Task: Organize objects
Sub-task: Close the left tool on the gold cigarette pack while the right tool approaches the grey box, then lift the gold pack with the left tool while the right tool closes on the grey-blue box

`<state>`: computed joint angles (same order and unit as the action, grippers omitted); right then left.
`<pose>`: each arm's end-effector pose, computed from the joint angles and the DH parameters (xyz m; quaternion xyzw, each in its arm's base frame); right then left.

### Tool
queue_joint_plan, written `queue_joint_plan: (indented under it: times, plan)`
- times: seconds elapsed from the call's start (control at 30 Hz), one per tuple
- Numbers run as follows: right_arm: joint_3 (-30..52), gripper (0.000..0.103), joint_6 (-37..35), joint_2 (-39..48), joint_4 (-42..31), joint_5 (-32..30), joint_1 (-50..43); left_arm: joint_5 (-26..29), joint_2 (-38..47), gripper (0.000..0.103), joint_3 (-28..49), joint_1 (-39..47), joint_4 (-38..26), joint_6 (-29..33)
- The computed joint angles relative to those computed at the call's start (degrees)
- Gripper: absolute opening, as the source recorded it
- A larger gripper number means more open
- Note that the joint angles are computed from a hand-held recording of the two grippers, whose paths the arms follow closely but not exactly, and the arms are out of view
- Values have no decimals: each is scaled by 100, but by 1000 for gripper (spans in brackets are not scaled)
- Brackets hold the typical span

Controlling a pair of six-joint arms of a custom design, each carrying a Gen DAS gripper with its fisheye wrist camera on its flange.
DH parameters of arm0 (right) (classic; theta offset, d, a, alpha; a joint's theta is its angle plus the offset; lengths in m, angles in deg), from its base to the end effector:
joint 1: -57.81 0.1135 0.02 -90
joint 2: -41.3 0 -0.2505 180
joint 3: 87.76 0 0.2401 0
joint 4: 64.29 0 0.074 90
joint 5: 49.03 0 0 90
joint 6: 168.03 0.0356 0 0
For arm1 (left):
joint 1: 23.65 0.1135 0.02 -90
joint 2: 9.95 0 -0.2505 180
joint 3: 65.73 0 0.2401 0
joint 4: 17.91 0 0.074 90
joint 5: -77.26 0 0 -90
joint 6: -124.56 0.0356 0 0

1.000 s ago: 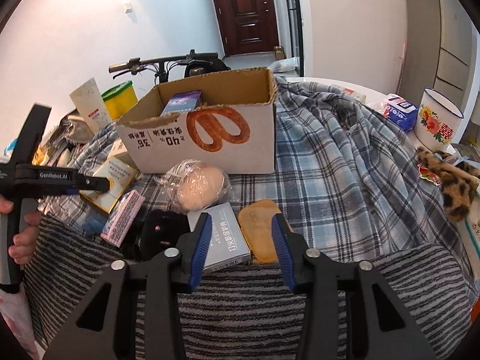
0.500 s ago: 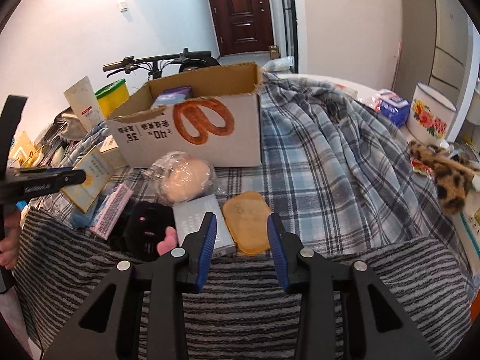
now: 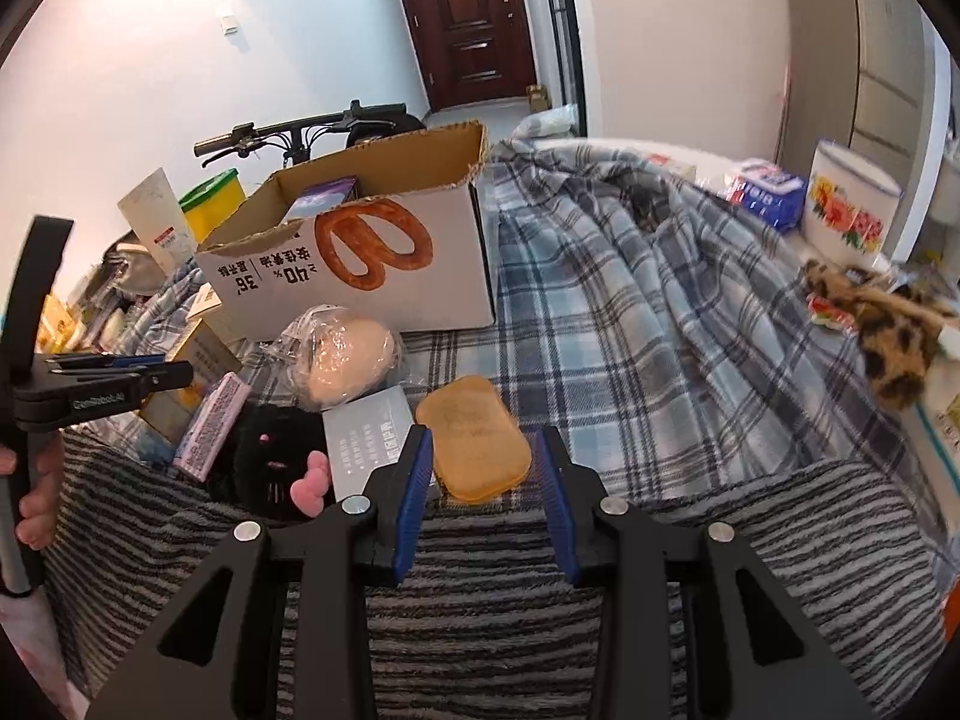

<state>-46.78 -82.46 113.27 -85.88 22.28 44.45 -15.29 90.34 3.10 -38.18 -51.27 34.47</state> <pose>0.2106 -0.0383 0.1425 0.0208 0.9358 0.1030 0.3365 0.3065 -0.0778 0.1355 0.1178 0.9686 -0.0062 0.2189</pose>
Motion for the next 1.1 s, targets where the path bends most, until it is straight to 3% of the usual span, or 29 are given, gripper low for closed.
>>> queue_joint_plan:
  times: [0.13,0.3,0.5,0.63,1.1]
  plan:
    - [-99,35,24,-159,83,400,345,162,-36,25,-169,103,248,-66]
    - [104,33,5,160,-21,121,568,92,-950,25,-763,1,410,17]
    - [384,26,123,923,96,-143,702,429,-2252,25,-1239,-25,75,-10]
    - [351,26,146,1053,270,183,915,587,-2728,25,-1209,65,-212,8]
    - [530,30,57,1172,13,-137,707,1027,-3014,25,-1315,501,-243,88]
